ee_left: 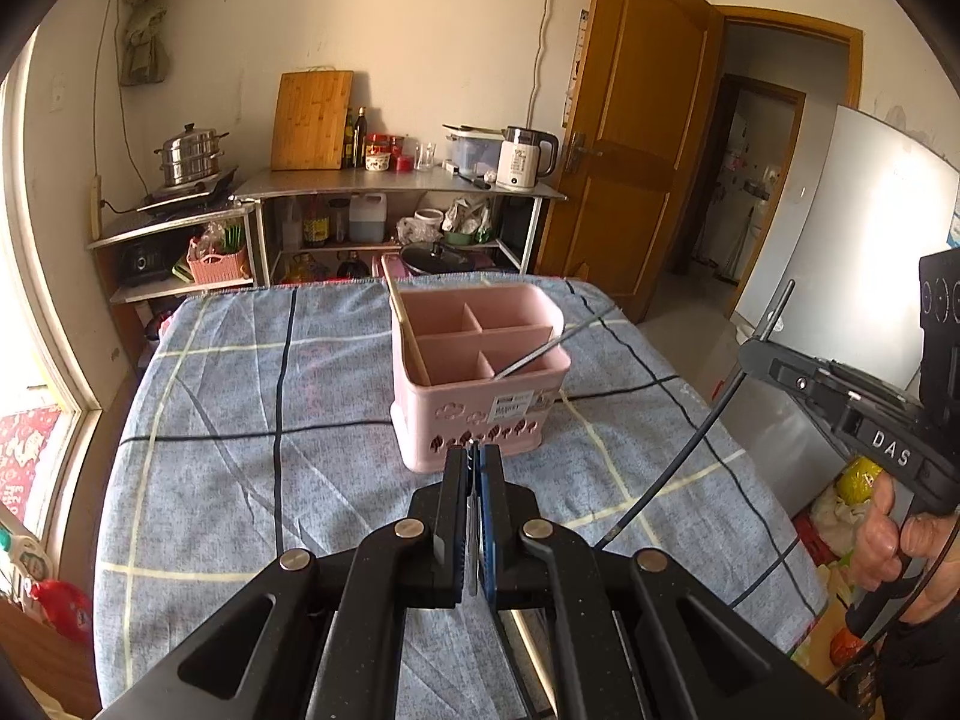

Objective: Organize utensils
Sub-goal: 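Lift both chopsticks over the pink basket and open both tools to drop them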

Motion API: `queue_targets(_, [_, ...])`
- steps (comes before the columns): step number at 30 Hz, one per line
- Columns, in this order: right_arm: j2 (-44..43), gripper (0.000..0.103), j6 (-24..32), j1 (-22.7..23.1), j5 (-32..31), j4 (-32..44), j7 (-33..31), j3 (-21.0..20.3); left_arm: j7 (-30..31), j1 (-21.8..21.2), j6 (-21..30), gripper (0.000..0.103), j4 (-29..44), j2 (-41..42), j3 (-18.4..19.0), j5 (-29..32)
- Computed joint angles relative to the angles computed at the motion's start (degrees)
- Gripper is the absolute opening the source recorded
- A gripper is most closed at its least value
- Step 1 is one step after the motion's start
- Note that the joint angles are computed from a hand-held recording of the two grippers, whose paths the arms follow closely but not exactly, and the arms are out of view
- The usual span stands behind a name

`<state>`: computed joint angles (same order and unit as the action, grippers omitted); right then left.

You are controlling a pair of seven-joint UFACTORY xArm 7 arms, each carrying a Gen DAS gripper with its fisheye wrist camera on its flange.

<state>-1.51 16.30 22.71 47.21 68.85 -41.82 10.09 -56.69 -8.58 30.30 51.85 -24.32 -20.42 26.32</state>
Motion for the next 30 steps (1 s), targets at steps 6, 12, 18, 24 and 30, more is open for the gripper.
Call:
queue_targets(6, [2.9,0.005,-0.5,0.0,0.5,5.5,0.3,1.0,1.7,1.3,0.0,0.003,5.4,2.7,0.9,1.4])
queue_targets(12, [7.7,0.005,-0.8,-1.2,-0.3,13.2,2.5,3.0,2.7,2.2,-0.1,0.003,11.5,6.2,2.8,3.0])
queue_targets(18, [13.2,0.005,-1.4,-2.4,-4.8,20.8,6.9,5.3,2.7,2.5,0.6,0.003,17.6,10.5,4.3,5.7])
queue_targets(24, [18.3,0.005,-2.5,-3.1,-10.3,26.5,12.2,7.1,3.0,1.0,1.3,0.003,22.0,15.3,6.8,7.2])
queue_targets(30, [22.9,0.005,-2.3,-2.9,-16.6,30.8,18.4,7.5,3.0,-0.8,0.2,0.003,23.1,18.9,9.8,6.8])
